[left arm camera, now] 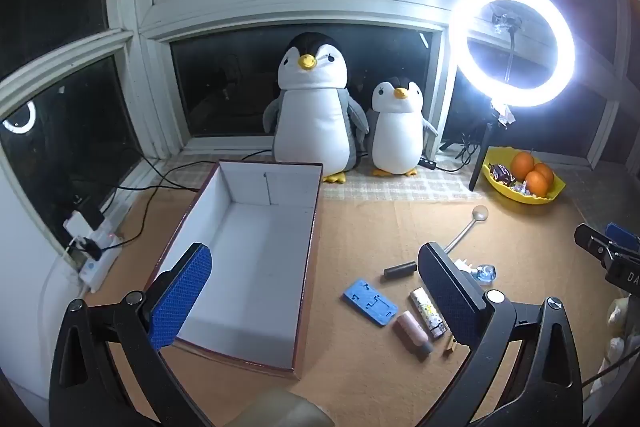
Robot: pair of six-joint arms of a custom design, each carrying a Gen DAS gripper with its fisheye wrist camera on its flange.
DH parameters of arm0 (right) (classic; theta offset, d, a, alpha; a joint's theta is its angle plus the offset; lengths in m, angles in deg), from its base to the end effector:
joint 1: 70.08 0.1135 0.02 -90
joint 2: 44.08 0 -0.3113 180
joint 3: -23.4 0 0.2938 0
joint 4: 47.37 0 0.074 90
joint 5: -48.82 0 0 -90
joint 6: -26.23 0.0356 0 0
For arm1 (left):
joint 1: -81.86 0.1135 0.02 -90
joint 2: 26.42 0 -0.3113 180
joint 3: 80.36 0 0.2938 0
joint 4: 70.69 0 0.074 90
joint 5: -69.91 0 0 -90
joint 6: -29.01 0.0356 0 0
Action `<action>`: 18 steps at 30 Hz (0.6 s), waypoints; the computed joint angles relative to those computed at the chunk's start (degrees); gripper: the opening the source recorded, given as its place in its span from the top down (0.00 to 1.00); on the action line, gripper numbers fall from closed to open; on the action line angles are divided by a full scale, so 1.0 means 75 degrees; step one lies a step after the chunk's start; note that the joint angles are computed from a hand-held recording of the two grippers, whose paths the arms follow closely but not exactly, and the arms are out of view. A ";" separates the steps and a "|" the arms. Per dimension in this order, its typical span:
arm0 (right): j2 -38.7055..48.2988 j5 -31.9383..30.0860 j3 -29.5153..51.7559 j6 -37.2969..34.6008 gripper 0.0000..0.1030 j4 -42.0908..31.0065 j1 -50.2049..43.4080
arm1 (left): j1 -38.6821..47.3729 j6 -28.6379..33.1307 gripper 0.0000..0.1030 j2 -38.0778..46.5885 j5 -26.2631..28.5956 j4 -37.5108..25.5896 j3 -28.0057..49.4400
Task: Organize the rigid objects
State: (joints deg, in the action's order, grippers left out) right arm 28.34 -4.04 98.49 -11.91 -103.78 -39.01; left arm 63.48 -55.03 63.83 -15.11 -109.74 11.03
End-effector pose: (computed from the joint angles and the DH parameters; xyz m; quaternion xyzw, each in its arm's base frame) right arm 0.2509 0.1261 0.3414 0.2600 0.8682 -0.0315 0.4214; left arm 0.3800 -0.1295 0.3634 0.2079 0.8734 -0.0863 0.4319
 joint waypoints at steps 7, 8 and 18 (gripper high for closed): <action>0.0355 0.0220 0.0292 -0.0060 0.00 -0.0280 0.0174 | 0.0027 -0.0113 0.01 0.0106 0.0056 -0.0385 0.0135; 0.0453 0.0209 0.0327 -0.0080 0.00 -0.0261 0.0144 | 0.0052 -0.0133 0.01 0.0066 0.0099 -0.0250 -0.0001; 0.0325 0.0176 0.0141 -0.0137 0.00 -0.0081 0.0090 | 0.0045 -0.0170 0.01 0.0068 0.0019 -0.0077 -0.0095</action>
